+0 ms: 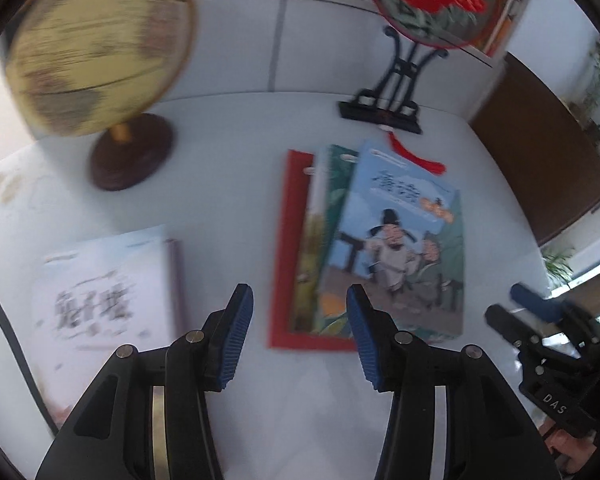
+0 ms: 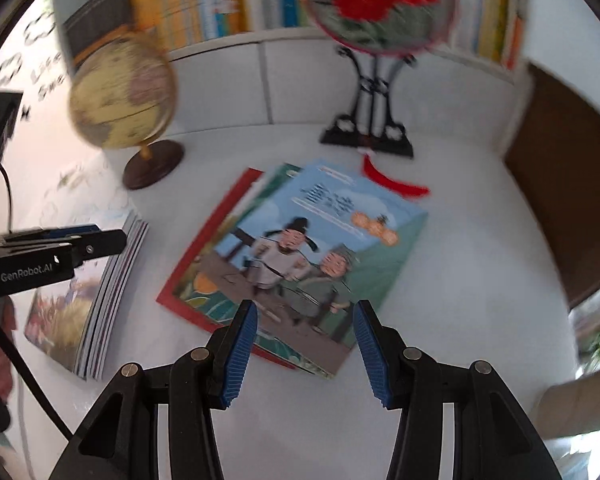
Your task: Organize books
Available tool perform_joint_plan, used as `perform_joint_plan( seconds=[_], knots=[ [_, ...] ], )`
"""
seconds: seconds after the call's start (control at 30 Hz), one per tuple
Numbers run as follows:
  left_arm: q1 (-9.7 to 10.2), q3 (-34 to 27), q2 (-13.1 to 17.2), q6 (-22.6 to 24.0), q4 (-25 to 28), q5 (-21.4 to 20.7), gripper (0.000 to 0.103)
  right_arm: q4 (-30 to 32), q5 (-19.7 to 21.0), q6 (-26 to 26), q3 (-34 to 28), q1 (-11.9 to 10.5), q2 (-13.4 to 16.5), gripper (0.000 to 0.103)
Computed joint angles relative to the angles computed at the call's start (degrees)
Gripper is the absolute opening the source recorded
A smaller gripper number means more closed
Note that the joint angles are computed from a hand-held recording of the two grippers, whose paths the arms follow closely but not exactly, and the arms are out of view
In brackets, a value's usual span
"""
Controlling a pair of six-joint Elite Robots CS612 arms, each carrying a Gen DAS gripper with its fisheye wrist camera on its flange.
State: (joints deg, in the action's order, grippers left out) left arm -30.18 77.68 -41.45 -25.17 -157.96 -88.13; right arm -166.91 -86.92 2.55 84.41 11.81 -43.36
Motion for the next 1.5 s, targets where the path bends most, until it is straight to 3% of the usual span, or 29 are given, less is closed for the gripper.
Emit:
perform_joint_plan(
  seconds=[0.13, 0.2, 0.27, 0.43, 0.7, 0.8, 0.93, 1.0, 1.13, 1.27, 1.5],
  knots=[
    [0.52, -4.64, 3.25, -0.79, 1.44, -4.50, 0.047, 1.63, 4.32, 6.12, 0.04, -2.13, 0.77, 0.048],
    [0.71, -6.74, 4.69, -1.48, 2.77, -5.73, 0.047, 3.56, 3.13, 7.98, -0.51, -2.31, 1.43, 0.048],
    [0.84, -8.86, 6.20, -1.40, 3.87, -6.76, 0.047, 5.44, 0.87, 7.89, -1.38, -2.15, 2.12, 0.048],
    [1.11, -12.76, 8.83, -0.73, 5.60, -9.27, 0.047, 3.95, 6.01, 7.46, -2.22, -3.11, 3.65, 0.048],
    [1.57, -14.62, 10.81, 0.72, 3.84, -13.95, 0.051, 3.58, 6.39, 6.34, -4.28, -2.95, 5.82, 0.051],
    [1.57, -14.44, 10.91, 0.12, 2.85, -14.20, 0.053, 3.05, 6.58, 6.88, -4.17, -3.04, 5.90, 0.053],
    [1.47, -14.10, 10.88, -0.40, 1.84, -14.98, 0.063, 2.88, 8.91, 8.41, -3.96, -3.49, 5.97, 0.053],
    [1.20, -13.80, 10.65, 0.68, 2.23, -14.46, 0.063, 4.07, 13.00, 9.17, -4.25, -4.00, 6.20, 0.058],
    [0.91, -12.22, 9.83, 1.92, 1.93, -14.66, 0.063, 5.05, 12.39, 8.69, -4.34, -3.75, 6.02, 0.064],
    [0.77, -10.51, 8.89, 1.19, 1.77, -15.49, 0.063, 5.05, 15.33, 10.20, -3.34, -4.56, 5.57, 0.064],
    [-0.55, -3.68, 5.34, 1.17, -0.42, -13.79, 0.063, 6.57, 19.49, 10.79, -1.07, -5.17, 4.20, 0.073]
  ],
)
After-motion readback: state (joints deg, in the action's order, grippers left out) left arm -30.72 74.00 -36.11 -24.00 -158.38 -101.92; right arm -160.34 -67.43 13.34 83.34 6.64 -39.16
